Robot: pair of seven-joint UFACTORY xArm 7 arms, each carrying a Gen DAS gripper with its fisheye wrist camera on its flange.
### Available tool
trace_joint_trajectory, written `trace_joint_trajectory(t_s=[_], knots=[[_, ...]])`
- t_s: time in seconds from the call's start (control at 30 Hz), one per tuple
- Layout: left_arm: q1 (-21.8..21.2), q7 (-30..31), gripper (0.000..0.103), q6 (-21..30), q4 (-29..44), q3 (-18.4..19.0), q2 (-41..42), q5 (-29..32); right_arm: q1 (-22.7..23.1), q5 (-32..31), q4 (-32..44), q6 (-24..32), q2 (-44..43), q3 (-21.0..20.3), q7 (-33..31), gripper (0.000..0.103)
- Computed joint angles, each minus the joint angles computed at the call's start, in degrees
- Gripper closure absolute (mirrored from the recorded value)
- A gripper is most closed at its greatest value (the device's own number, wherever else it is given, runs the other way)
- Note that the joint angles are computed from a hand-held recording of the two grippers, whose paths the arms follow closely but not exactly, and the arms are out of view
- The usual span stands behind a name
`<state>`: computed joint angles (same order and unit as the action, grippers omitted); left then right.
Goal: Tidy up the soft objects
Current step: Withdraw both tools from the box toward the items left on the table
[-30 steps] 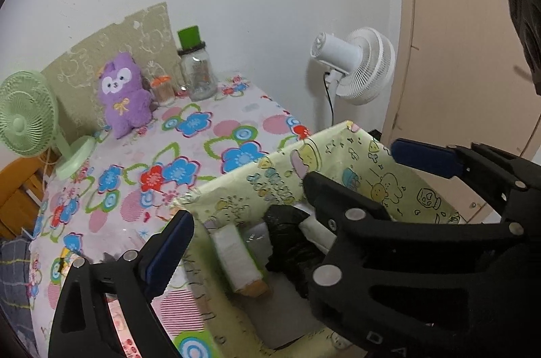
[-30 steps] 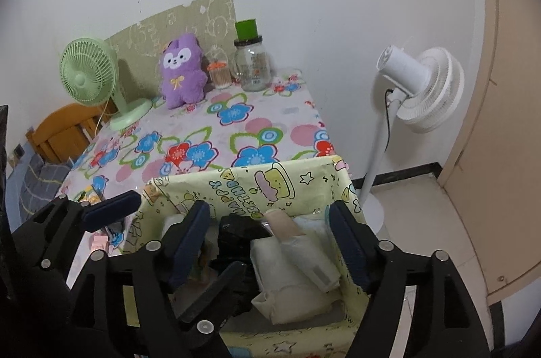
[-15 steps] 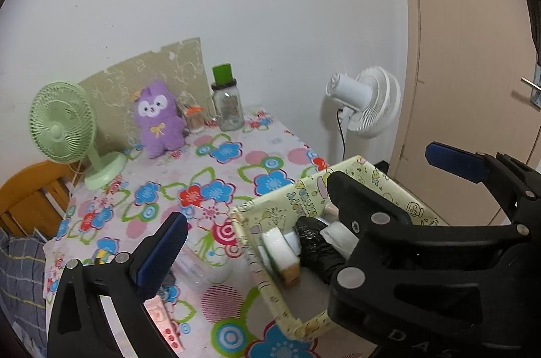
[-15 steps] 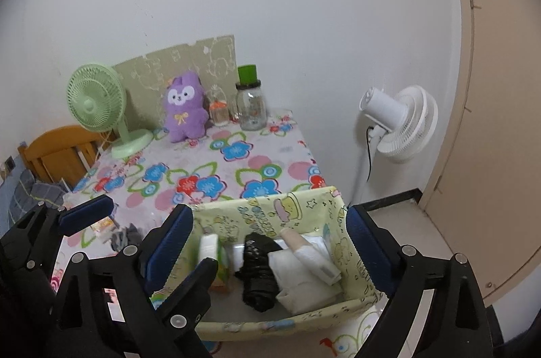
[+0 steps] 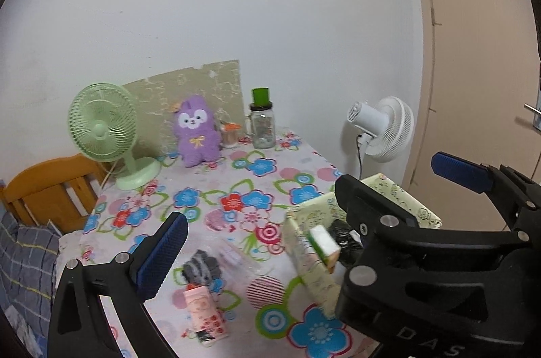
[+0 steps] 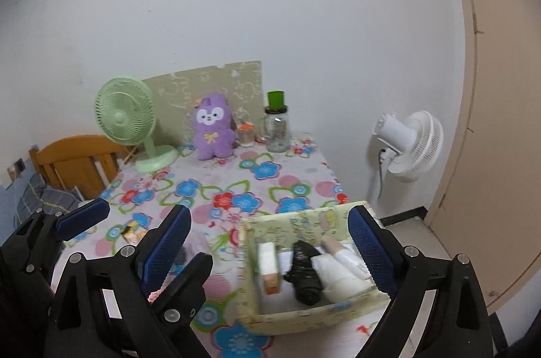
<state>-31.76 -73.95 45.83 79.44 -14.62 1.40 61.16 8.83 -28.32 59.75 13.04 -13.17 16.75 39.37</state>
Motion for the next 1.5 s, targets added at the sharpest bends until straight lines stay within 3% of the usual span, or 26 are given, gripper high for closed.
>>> trace_joint_trajectory(t_s=[0.27,0.43,0.7,1.03,1.5], knots=[[3.43,-2.2,0.0,0.69,-7.59,-1.75,-7.28,0.92,1.12,-4.96,2.74,1.76,1.2,3.83,5.22,0.007],[6.49,-2.36,0.0,-1.52,-11.53,-2.79,-10.69,0.15,3.12,-9.46,5.07,3.79,3.25,4.89,10.37,0.007],[11.9,-3.02,0.0,-5.36,-17.64,-4.2,-15.83,-2.63,8.88,-13.91,8.58,6.6,7.22,2.98,14.94,0.007],[16.62,-2.34,0.0,-9.64,-21.99,-4.55,-16.62,-6.56,15.81,-15.95,12.31,7.86,13.92,-1.53,15.49,0.007],[17.99,-2.74,0.002,-17.11,-24.51,-0.53,-10.02,-10.51,22.06,-12.22,16.14,6.05,23.78,-8.72,11.94,0.007]])
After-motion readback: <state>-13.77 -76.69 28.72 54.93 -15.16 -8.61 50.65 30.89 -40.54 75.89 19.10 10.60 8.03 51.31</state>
